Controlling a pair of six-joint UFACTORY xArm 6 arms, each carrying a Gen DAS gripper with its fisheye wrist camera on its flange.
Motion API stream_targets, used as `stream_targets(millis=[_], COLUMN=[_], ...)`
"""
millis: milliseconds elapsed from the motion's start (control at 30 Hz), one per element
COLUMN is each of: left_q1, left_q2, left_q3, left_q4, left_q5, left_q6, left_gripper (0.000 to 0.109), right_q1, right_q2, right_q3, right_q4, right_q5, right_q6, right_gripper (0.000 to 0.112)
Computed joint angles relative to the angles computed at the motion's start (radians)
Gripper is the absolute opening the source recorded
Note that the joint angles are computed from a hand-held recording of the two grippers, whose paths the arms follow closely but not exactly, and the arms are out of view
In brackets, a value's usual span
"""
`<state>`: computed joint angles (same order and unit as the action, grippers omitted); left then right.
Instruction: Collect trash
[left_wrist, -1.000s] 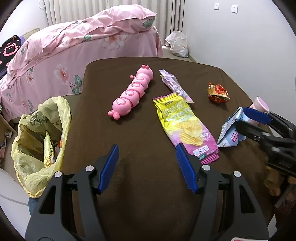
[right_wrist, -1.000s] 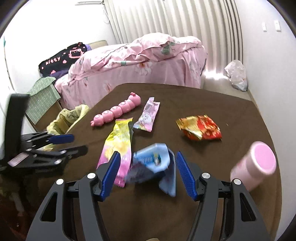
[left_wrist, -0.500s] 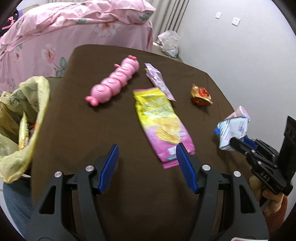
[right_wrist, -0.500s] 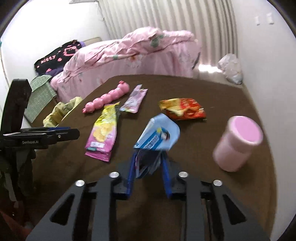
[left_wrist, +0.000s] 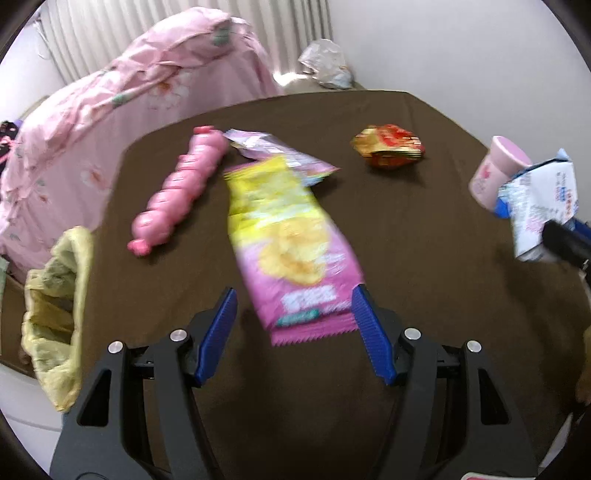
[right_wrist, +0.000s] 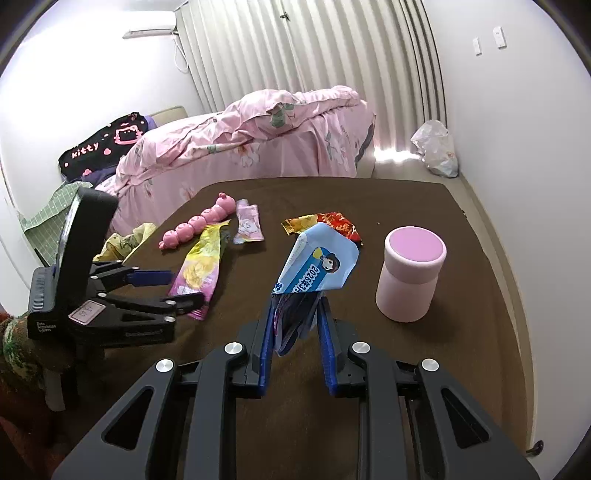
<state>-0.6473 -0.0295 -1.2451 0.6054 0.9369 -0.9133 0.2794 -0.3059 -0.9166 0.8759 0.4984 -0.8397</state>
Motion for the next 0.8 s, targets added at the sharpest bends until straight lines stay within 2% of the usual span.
stream_targets(millis=[100, 167, 200, 233, 333, 367, 467, 533, 633, 667, 733, 800], left_q1=[0.033, 0.073, 0.103, 0.115, 0.130, 0.125, 0.078, 0.044, 0.022, 0.024, 0.036, 0.057], left_q2=[-0.074, -0.145, -0.189, -0.207, -0.207, -0.191, -0.094, -0.014, 0.076, 0.074, 0.038, -0.015], left_q3=[0.077, 0.159, 0.213, 0.236, 0.238, 0.219, 0.094, -0.007, -0.101, -0.092, -0.042, 0.022], left_q4=[0.007, -0.036, -0.078, -0.102, -0.193, -0.203, -0.138, -0.069, -0.041, -0.049, -0.072, -0.093], left_q5=[0.002, -0.080, -0.163, -0.205, -0.289, -0.294, -0.203, -0.097, 0.026, 0.029, -0.017, -0.089], left_q6=[-0.032, -0.049, -0.037, -0.026, 0.016, 0.018, -0.034, -0.066, -0.052, -0.051, -0.075, -0.098], left_gripper=[0.061, 0.061, 0.061, 0.061, 0.061, 0.061, 0.062, 0.062, 0.062, 0.063, 0.060, 0.037], right_q1=[0.000, 0.001, 0.002, 0.003, 0.005, 0.006, 0.008, 0.008, 0.003, 0.003, 0.002, 0.005], right_q2=[-0.005, -0.015, -0.017, -0.017, -0.016, -0.016, -0.016, -0.023, -0.031, -0.032, -0.039, -0.038], right_q3=[0.007, 0.016, 0.018, 0.018, 0.016, 0.017, 0.017, 0.024, 0.031, 0.032, 0.037, 0.035], right_q4=[0.030, 0.042, 0.053, 0.055, 0.056, 0.055, 0.057, 0.054, 0.049, 0.050, 0.058, 0.062], right_q5=[0.003, 0.007, 0.011, 0.014, 0.021, 0.020, 0.014, 0.005, -0.004, -0.006, -0.006, -0.005], right_q6=[-0.026, -0.038, -0.048, -0.047, -0.046, -0.045, -0.044, -0.041, -0.036, -0.036, -0.041, -0.045], right_gripper=[0.022, 0.022, 0.022, 0.022, 0.022, 0.022, 0.022, 0.022, 0.022, 0.022, 0.022, 0.022])
